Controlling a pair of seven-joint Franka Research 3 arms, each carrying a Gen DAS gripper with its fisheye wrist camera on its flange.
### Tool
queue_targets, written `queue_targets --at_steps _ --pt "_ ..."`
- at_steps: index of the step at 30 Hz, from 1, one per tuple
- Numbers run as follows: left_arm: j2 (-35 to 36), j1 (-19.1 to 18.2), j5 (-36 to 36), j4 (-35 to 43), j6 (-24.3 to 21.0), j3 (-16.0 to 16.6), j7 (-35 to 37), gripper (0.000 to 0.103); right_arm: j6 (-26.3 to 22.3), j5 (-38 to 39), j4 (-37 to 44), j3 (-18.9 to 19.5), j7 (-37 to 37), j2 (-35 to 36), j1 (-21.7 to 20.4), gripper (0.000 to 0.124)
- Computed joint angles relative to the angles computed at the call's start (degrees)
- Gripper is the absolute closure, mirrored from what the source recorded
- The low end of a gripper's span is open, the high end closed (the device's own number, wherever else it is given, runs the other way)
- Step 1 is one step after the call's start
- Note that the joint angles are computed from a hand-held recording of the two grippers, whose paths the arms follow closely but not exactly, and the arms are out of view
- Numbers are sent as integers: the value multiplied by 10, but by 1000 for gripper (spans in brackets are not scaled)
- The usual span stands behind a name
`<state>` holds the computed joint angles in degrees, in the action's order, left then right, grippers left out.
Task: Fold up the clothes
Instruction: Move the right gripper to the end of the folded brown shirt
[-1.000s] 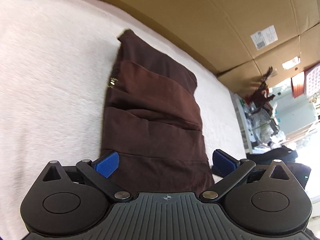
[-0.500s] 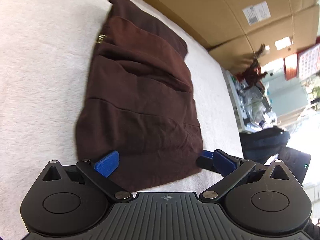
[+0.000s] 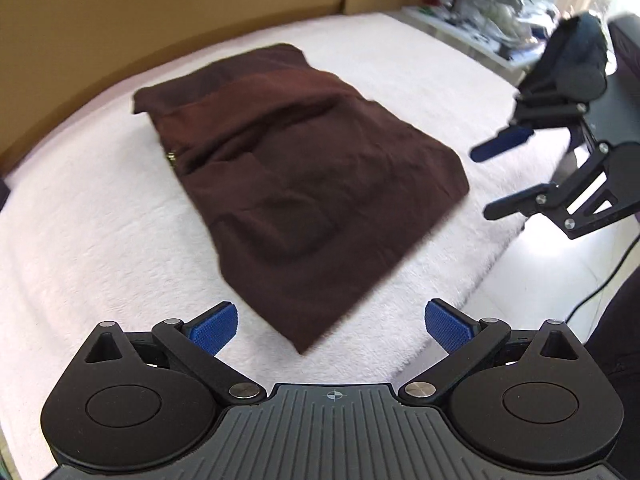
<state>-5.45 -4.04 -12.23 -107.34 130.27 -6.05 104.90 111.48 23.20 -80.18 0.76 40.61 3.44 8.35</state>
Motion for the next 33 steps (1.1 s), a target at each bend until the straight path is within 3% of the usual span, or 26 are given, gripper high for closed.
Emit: queue_targets --at_steps 5,9,15,21,29,33 --pt "5 1 -6 -3 25 -3 -63 0 6 -22 7 6 -29 7 9 71" --pt "20 4 19 16 13 -6 -111 0 -14 -26 34 5 -38 26 7 75" --pt "34 15 -36 32 -1 0 -159 0 -40 -42 74 6 -43 54 6 79" --pt "42 23 -68 39 -25 -1 -213 0 -26 -57 67 8 -52 52 9 79" --pt "50 34 -131 42 -32 3 -275 0 9 -84 12 10 -134 18 17 82" --pt "70 40 -127 73 -63 1 -308 0 26 -103 -3 11 -159 13 23 92"
